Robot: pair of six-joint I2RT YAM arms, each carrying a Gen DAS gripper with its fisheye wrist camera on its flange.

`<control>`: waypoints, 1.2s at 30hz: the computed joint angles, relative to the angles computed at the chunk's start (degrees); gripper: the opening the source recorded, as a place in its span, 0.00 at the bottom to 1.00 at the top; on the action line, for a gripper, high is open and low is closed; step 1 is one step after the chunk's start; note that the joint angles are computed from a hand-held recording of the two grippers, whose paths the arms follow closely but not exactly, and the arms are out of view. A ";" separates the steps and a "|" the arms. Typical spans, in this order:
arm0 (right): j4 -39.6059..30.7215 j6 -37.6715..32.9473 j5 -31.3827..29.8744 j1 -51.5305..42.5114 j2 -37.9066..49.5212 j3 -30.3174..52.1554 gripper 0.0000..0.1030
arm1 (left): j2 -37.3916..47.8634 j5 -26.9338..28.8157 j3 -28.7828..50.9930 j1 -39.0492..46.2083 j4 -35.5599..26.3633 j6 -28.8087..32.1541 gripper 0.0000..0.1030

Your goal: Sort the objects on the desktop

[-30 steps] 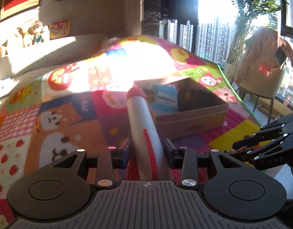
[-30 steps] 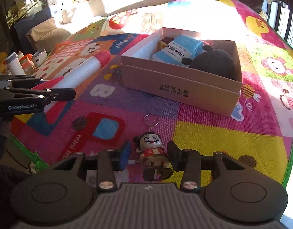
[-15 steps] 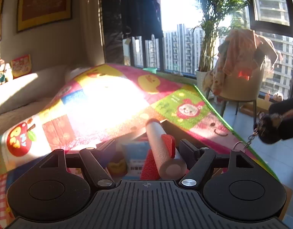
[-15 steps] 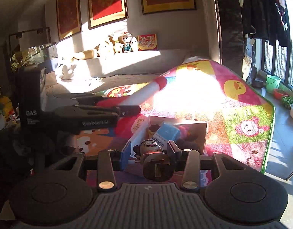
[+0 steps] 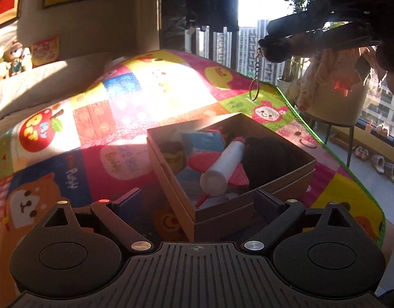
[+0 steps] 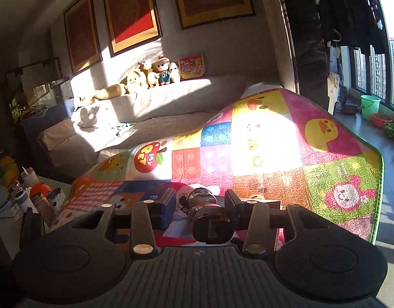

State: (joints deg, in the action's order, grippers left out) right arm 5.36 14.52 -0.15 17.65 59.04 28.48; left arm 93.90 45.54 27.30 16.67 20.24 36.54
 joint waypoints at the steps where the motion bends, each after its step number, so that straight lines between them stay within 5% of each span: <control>1: 2.23 0.54 -1.53 -0.73 3.22 0.88 0.40 | -0.82 0.76 -0.49 0.08 -0.34 0.26 0.94; 8: 9.00 2.62 0.09 -0.37 18.17 1.63 0.50 | -3.38 4.91 -1.85 -0.47 -3.70 2.94 0.96; 17: 8.24 3.77 2.75 -3.18 12.75 -5.50 0.50 | 5.43 -0.24 0.31 -11.12 3.94 -2.61 0.97; 19: 8.15 4.34 4.61 -2.87 10.50 -7.45 0.55 | 6.19 -3.31 -0.18 -11.33 7.08 -4.99 0.97; 24: 12.10 2.50 14.06 2.77 8.33 -14.56 0.82 | 4.08 -0.61 -3.13 -4.13 8.75 -3.92 0.99; 27: 17.96 0.47 19.09 7.36 13.75 -17.80 0.86 | 5.50 -1.28 -2.73 -1.74 7.76 -2.61 1.00; 31: 26.25 1.51 16.02 7.66 24.93 -17.74 0.86 | 9.51 -0.36 0.97 -1.68 2.13 -0.39 1.00; 36: 29.98 2.22 17.12 8.64 31.63 -14.68 0.84 | 15.29 0.26 4.00 -3.28 3.30 0.89 1.00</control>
State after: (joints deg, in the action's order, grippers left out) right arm 35.34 16.74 16.97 26.29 90.67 13.81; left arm 109.18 45.80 31.31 13.39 23.54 37.43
